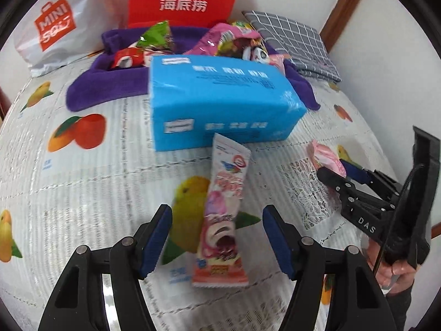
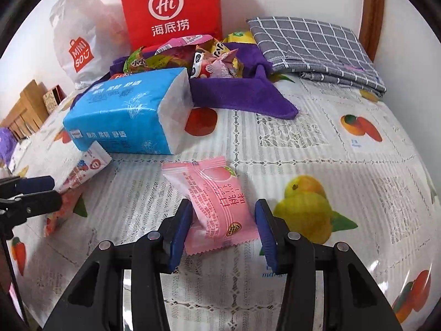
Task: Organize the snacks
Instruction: 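Grasp the white-pink stick packet with the left tool while the right tool grasps the pink cake packet, then carry the stick packet and cake packet with both tools over the purple towel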
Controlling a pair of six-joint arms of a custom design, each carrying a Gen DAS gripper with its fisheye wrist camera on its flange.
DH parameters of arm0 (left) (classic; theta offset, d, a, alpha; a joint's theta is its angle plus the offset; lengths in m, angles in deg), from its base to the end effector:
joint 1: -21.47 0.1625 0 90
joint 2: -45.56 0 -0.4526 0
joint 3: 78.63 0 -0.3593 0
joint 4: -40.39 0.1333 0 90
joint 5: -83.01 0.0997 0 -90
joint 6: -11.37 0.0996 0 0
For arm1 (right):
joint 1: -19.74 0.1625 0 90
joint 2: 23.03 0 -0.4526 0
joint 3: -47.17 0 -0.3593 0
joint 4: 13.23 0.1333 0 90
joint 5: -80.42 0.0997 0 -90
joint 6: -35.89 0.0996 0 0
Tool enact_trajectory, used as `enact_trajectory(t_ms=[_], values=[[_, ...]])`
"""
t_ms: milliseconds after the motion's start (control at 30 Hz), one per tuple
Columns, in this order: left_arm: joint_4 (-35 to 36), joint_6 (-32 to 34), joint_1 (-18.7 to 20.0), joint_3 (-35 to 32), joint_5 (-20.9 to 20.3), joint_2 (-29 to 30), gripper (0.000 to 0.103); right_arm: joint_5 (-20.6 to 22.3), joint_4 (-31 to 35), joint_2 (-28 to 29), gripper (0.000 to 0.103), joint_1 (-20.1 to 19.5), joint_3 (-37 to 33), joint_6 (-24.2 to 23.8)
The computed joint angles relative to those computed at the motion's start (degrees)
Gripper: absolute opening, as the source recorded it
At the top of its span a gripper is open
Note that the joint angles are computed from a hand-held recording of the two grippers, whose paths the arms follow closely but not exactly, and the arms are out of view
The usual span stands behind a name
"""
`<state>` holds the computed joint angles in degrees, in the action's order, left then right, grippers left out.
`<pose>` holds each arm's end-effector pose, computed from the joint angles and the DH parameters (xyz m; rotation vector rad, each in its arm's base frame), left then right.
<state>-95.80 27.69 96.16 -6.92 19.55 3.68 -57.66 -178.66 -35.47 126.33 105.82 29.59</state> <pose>-0.0317 -0.7891 0.2285 0.6364 2.5768 -0.3758 0.2880 -0.7595 -0.0088 0.1913 -2.2725 0.6787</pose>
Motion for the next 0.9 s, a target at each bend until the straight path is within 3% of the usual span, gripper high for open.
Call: enact_trajectory(t_ms=[167, 267, 300, 367, 633, 900], values=[[-4.8, 2.1, -0.6, 1.7, 2.0, 0.9, 0.065, 0.9, -0.4, -0.4, 0.048, -0.2, 0.5, 0.1], [-9.3, 4.6, -1.3, 3.4, 4.9, 1.4, 0.039, 0.5, -0.4, -0.2, 0.048, -0.2, 0.3, -0.2], [-9.7, 5.4, -1.4, 3.6, 5.1, 1.4, 0.025, 0.7, -0.4, -0.3, 0.048, -0.2, 0.4, -0.1], [-9.0, 6.2, -1.2, 3.6, 3.5, 1.0, 0.019, 1.3, -0.8, -0.6, 0.047, -0.3, 0.8, 0.2], [-10.0, 6.1, -0.2, 3.9, 5.5, -0.7, 0.019, 0.6, -0.6, -0.3, 0.047, -0.2, 0.5, -0.1], [-10.8, 2.9, 2.0, 2.6, 2.4, -0.9, 0.021, 0.2, -0.5, -0.1, 0.047, -0.1, 0.2, -0.4]])
